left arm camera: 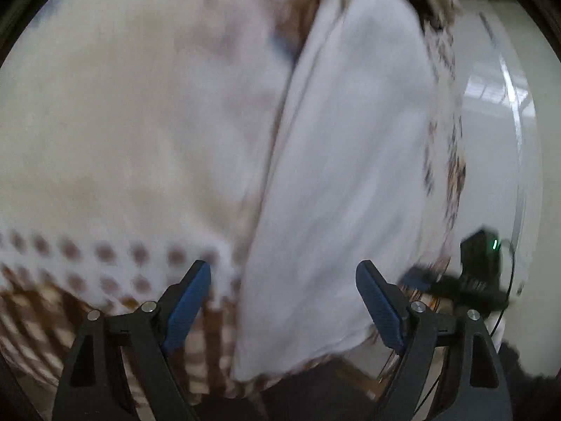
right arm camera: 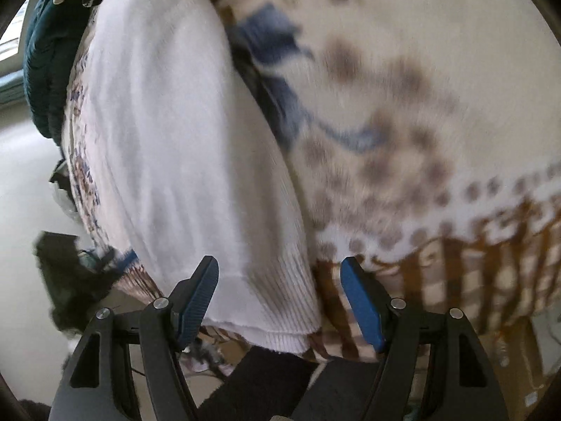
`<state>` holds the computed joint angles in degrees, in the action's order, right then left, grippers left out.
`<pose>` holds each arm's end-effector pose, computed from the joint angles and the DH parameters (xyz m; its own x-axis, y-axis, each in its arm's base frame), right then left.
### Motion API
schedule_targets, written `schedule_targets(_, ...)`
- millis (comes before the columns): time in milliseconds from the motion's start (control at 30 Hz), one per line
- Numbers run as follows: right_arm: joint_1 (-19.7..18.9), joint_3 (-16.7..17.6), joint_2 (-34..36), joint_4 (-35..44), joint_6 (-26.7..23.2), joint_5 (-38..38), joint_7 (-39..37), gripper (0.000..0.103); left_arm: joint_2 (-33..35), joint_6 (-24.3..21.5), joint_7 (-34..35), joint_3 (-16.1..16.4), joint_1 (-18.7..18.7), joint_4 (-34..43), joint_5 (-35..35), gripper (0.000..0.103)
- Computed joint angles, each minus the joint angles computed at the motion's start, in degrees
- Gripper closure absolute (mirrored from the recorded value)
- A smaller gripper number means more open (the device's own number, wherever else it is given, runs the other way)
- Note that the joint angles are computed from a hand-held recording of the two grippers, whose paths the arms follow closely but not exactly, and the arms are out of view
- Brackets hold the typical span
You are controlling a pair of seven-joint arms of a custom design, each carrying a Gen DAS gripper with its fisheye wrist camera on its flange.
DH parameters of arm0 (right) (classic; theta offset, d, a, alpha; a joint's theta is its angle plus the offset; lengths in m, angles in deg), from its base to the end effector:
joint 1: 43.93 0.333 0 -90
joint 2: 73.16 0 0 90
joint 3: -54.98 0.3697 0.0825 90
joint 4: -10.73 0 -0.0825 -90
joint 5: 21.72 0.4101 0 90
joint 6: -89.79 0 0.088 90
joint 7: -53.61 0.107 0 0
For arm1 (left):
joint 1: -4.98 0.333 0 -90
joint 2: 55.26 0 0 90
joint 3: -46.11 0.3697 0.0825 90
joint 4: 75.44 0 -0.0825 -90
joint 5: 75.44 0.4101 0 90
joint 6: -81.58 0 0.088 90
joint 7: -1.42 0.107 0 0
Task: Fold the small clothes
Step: 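Grasp the folded sweater edge with both grippers and fold it over again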
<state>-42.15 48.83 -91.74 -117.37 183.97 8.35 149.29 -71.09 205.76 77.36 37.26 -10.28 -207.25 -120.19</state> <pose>0.4379 0.0124 0.5375 -0.3213 -0.8213 -0.4714 -0.9291 0.1771 0.3248 0.4353 -0.2304 0.5197 0.2305 -0.7769 0.5860 -0.9731 -0.1858 0.1364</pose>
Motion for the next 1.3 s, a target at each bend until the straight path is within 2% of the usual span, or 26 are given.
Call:
schedule_targets(233,1.2,0.3,-1.7,-8.1,5.8,7.6,-1.5,0.025,1.0,3.4,5.0,-0.6,-2.1,-1.3,-6.0,0.019)
schedule_targets(267,1.5,0.3,-2.0,-8.8,6.3,9.1,-1.4,0.026,1.1,3.4,6.6,-0.4,-2.6,-0.9,-8.3,0.028)
schedule_targets(300,2.0,0.5,-2.4,-9.5,6.8,10.6,-1.4,0.028,1.5,2.8,6.8,-0.4,-2.8,-0.4,-9.1,0.051)
schedule_targets(333,2.3,0.4,-2.7,-9.8,6.7,11.4,-1.6,0.031,1.8,2.4,6.9,-0.6,-2.9,0.2,-9.4,0.065)
schedule_targets(367,2.8,0.6,-2.7,-9.9,6.6,12.1,-1.5,0.040,2.1,2.3,6.7,-1.1,-3.0,0.7,-8.7,0.083)
schedule_targets(400,3.2,0.8,-2.9,-10.2,6.6,12.5,-1.4,0.050,2.3,2.4,6.8,-1.3,-3.1,1.1,-9.0,0.084)
schedule_targets(433,3.3,1.0,-3.3,-10.5,6.6,12.5,-0.9,0.071,2.3,2.9,6.8,-1.4,-3.1,1.0,-9.5,0.085)
schedule_targets(467,3.4,1.3,-4.0,-11.0,7.0,12.5,0.2,0.079,2.2,3.5,6.5,-1.5,-3.2,0.9,-10.1,0.088)
schedule_targets(500,3.4,1.2,-4.6,-11.4,7.5,12.9,0.7,0.083,1.9,3.9,6.0,-1.6,-3.1,0.8,-10.5,0.090)
schedule_targets(567,3.5,0.8,-6.0,-11.7,7.8,13.4,1.7,0.085,0.8,4.1,5.8,-0.8,-3.1,0.3,-13.2,0.092)
schedule_targets(733,4.2,-0.7,-7.0,-7.1,5.2,14.8,2.3,0.086,-2.0,5.0,5.4,1.4,-2.4,0.6,-19.8,0.093)
schedule_targets(833,4.7,-1.3,-4.0,-0.6,3.9,16.1,1.5,0.086,-0.4,6.1,4.9,2.2,-1.0,5.3,-20.4,0.093)
schedule_targets(1000,4.4,-1.3,9.6,16.7,5.4,20.8,-0.8,0.086,10.2,12.3,8.4,2.1,1.2,17.8,-25.4,0.092)
schedule_targets(1133,2.3,1.3,23.3,32.7,7.7,20.5,-0.7,0.086,22.4,13.6,10.3,0.6,4.6,30.0,-25.6,0.090)
schedule_targets(1167,1.7,1.9,27.2,37.4,7.5,19.9,0.6,0.086,26.8,14.2,8.1,0.0,5.8,34.2,-24.3,0.083)
schedule_targets(1200,0.9,2.6,31.5,42.1,7.1,20.5,2.6,0.081,29.1,14.5,8.0,-0.2,6.3,36.4,-25.3,0.064)
schedule_targets(1267,-0.6,3.9,38.2,49.6,7.1,21.1,6.2,0.074,34.0,16.5,6.1,-1.1,7.6,40.9,-25.7,0.035)
schedule_targets(1300,-1.2,4.4,40.8,52.5,7.9,21.2,7.6,0.067,35.5,17.8,6.6,-1.8,8.3,42.4,-26.6,0.035)
